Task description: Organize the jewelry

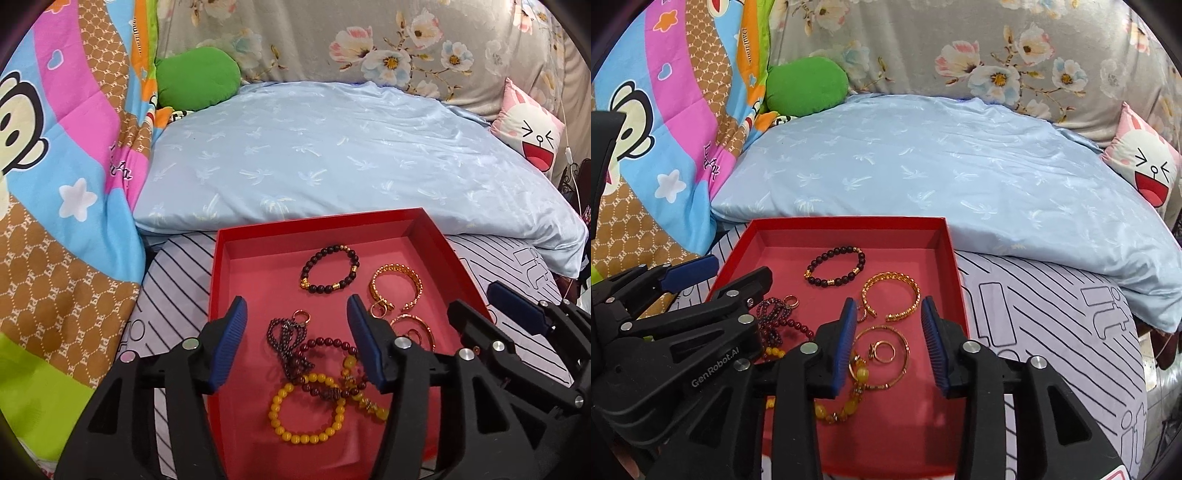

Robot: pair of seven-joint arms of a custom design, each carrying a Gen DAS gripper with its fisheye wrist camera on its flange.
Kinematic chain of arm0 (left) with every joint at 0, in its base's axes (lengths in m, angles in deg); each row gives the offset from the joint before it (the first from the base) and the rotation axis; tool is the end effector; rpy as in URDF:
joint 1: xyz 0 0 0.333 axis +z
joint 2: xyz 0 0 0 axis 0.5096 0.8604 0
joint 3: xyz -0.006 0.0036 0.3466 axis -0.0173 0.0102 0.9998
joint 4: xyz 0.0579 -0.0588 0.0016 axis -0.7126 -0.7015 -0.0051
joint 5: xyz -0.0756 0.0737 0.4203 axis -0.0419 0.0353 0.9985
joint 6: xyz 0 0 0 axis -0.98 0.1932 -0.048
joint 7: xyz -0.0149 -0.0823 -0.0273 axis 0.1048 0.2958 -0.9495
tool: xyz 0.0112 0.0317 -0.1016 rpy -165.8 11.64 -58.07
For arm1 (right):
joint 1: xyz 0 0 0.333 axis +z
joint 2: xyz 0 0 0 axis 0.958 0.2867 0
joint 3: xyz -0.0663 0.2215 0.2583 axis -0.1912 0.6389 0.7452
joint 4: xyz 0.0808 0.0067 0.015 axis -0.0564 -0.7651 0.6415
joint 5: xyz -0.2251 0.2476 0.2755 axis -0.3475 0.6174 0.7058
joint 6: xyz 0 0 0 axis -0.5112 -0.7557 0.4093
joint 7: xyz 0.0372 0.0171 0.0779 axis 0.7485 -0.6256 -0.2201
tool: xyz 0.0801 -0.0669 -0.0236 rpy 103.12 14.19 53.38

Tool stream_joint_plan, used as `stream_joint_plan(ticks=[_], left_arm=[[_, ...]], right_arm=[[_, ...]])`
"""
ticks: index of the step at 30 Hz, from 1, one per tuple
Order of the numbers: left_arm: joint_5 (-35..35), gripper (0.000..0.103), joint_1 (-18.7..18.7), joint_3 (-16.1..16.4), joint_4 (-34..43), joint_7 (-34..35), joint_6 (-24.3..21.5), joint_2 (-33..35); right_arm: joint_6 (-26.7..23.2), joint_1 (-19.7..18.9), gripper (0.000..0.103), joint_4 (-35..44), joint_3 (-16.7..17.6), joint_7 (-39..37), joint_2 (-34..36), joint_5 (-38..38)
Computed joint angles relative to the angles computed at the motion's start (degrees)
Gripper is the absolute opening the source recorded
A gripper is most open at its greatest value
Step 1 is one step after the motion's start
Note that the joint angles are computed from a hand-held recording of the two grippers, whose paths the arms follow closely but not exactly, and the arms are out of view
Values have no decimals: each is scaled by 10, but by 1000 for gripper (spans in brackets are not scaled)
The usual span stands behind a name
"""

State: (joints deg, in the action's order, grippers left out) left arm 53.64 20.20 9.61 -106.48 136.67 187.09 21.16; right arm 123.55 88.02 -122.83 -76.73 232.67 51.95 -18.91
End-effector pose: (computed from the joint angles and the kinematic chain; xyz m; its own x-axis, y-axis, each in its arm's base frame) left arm 0.7062 -0.1877 0.4402 -0.3116 -0.9502 -0.0041 -0.6925 0.2300 -0.6838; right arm 0.6454 0.1754 0.4462 -0.1657 -0.9862 -0.0047 -0.6951 0.1202 -0.7088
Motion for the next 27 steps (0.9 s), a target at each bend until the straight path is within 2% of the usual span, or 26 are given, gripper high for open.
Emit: stream_joint_plan(ticks=[3, 8, 15, 20, 23, 27], left_arm=[[2, 64, -1, 4, -33, -10, 13, -26], [-5, 70, 8, -2, -84, -10, 25, -68], [-21, 87, 24, -13, -152, -22, 35, -123], [23, 90, 22, -6, -205, -65, 52, -161], [28, 91, 31, -14, -229, -76, 55, -178], [68, 91, 40, -21, -260, -118, 62, -199]], right_arm=[[1, 3, 49, -25, -1, 28, -24, -21], [-18, 1, 54, -61, 16, 55, -65, -48], [-46, -13, 71, -115, 45, 115, -123, -95], [-64, -21, 73, -149, 67, 138, -155, -105], [-71, -23, 76, -171, 77, 151, -173, -108], [-78, -26, 78, -196, 89, 173, -193, -116]])
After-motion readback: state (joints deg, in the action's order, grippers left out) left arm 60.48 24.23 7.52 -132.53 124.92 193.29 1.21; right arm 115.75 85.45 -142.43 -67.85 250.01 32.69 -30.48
